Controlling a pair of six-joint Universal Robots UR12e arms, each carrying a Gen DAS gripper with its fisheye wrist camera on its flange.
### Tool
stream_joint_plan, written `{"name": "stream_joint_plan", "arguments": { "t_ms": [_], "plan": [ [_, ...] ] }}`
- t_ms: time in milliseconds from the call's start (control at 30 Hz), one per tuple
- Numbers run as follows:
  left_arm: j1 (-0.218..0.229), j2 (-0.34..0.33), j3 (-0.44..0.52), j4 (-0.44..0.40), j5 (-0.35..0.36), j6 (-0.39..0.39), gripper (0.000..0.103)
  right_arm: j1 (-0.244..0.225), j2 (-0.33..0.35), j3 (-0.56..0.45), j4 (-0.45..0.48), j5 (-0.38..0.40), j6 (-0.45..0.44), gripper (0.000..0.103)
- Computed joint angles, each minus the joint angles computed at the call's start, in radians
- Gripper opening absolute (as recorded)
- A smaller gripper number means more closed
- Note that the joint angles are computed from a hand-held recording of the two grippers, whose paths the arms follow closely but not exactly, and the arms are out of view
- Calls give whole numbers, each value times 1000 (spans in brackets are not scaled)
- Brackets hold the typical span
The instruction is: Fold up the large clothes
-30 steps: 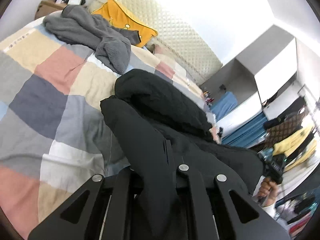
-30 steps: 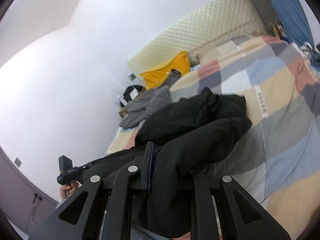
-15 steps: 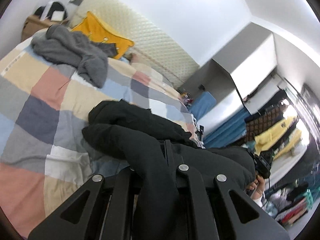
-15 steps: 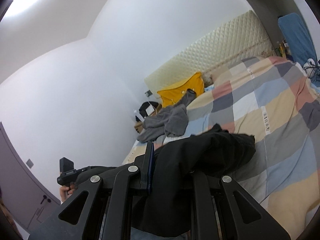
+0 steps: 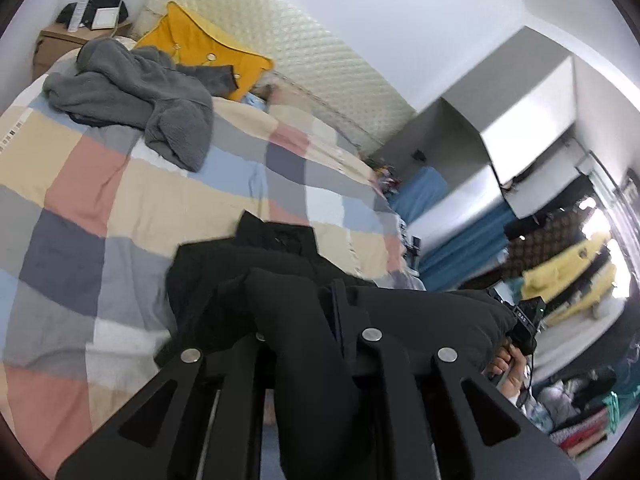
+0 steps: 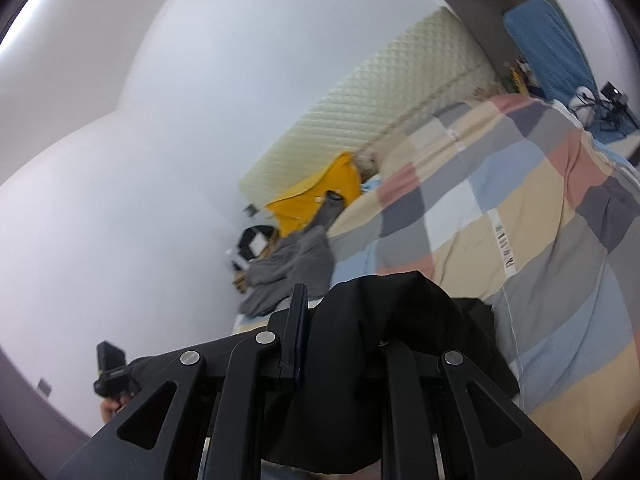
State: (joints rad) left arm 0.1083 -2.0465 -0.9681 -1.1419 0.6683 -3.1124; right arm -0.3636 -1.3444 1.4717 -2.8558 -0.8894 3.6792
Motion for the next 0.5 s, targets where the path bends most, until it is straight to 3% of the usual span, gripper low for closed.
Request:
{"name": "stream_joint_plan", "arguments": {
  "t_ms": [167,333,500],
  "plan": [
    [-26,-95,114,0,70,-100,12,26,102,-116,101,-73,0,12],
    [-55,-202,263,-77,180,-161,12,45,205,-225,222,-119,-17,12],
    [-89,-323,459,-189,296,-175,12,64,283,-321,342,-187,-62,12]
  ]
}}
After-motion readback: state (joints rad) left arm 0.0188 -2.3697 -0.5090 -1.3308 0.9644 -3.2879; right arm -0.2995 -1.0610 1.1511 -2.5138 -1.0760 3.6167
